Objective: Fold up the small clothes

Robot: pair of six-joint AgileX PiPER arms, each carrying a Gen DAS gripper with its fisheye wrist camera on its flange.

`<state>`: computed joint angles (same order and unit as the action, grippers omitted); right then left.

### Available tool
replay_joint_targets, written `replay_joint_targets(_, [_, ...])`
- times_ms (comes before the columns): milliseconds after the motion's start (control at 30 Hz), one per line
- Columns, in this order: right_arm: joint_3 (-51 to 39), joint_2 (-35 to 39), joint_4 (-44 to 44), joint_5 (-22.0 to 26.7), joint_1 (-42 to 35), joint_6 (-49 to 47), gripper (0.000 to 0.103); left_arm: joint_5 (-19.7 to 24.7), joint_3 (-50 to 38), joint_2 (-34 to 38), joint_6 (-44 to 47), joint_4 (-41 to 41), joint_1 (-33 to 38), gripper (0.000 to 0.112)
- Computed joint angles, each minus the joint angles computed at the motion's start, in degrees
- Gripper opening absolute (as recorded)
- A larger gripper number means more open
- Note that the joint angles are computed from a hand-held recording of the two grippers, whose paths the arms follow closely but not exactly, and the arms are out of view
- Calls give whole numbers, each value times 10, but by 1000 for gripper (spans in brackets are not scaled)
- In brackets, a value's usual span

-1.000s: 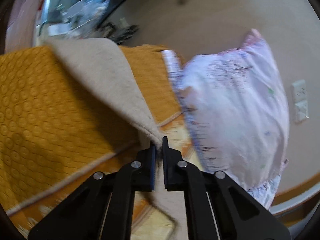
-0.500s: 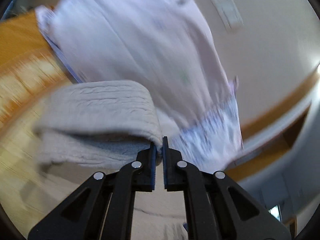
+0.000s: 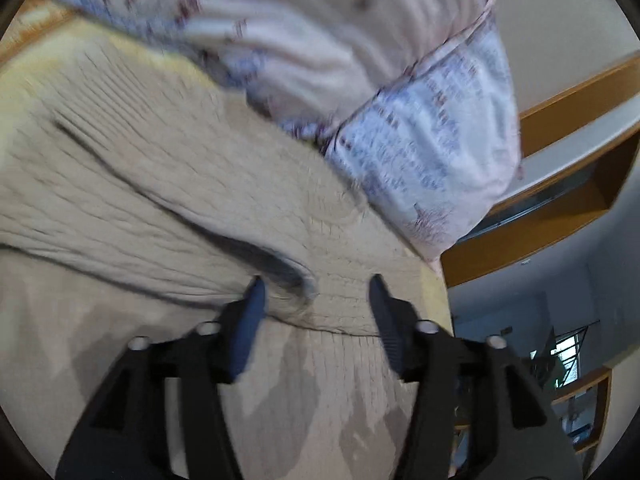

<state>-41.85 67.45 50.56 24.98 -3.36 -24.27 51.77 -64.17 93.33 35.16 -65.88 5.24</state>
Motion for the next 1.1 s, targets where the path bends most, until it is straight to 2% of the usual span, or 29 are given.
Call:
replay_joint_targets(67, [-35, 15, -35, 4, 30, 1, 71, 15, 10, -22, 20, 7, 47, 55])
replay_joint_targets(167, [-98, 53, -88, -7, 106, -10, 71, 8, 0, -21, 7, 36, 89, 53])
replay_joint_targets(233, [-143, 87, -140, -18, 160, -4, 69, 3, -8, -6, -10, 50, 108, 45])
replay_joint_targets(300, [-184, 126, -190, -29, 206, 5, 65, -7, -9, 1, -17, 67, 114, 42])
replay_joint_targets(400, [-270, 209, -224, 0, 246, 4, 53, -26, -3, 5, -32, 92, 114, 37])
replay_joint_targets(433, [-302, 240, -220, 17, 255, -7, 52, -31, 3, 6, -26, 88, 116, 32])
replay_joint_targets(567, [-391, 328, -279, 51, 295, 23, 42, -21, 21, 4, 4, 66, 140, 29])
replay_joint_targets(733, [-478, 408, -343, 85, 324, 78, 41, -14, 32, 1, 12, 51, 153, 29])
replay_joint_targets(900, [-512, 445, -443, 92, 359, 146, 41, -16, 36, 0, 16, 46, 152, 29])
replay_joint_targets(933, [-510, 447, -467, 86, 363, 164, 39, -17, 36, 1, 17, 46, 151, 29])
replay_joint_targets(1000, [-504, 449, -496, 72, 365, 196, 21, -19, 36, 1, 18, 46, 151, 29])
replay_joint_targets(1033, [-499, 446, -480, 66, 358, 194, 15, -19, 37, 1, 19, 46, 151, 29])
replay_joint_targets(1100, [-492, 441, -392, 59, 333, 145, 6, -19, 35, 2, 19, 47, 151, 29])
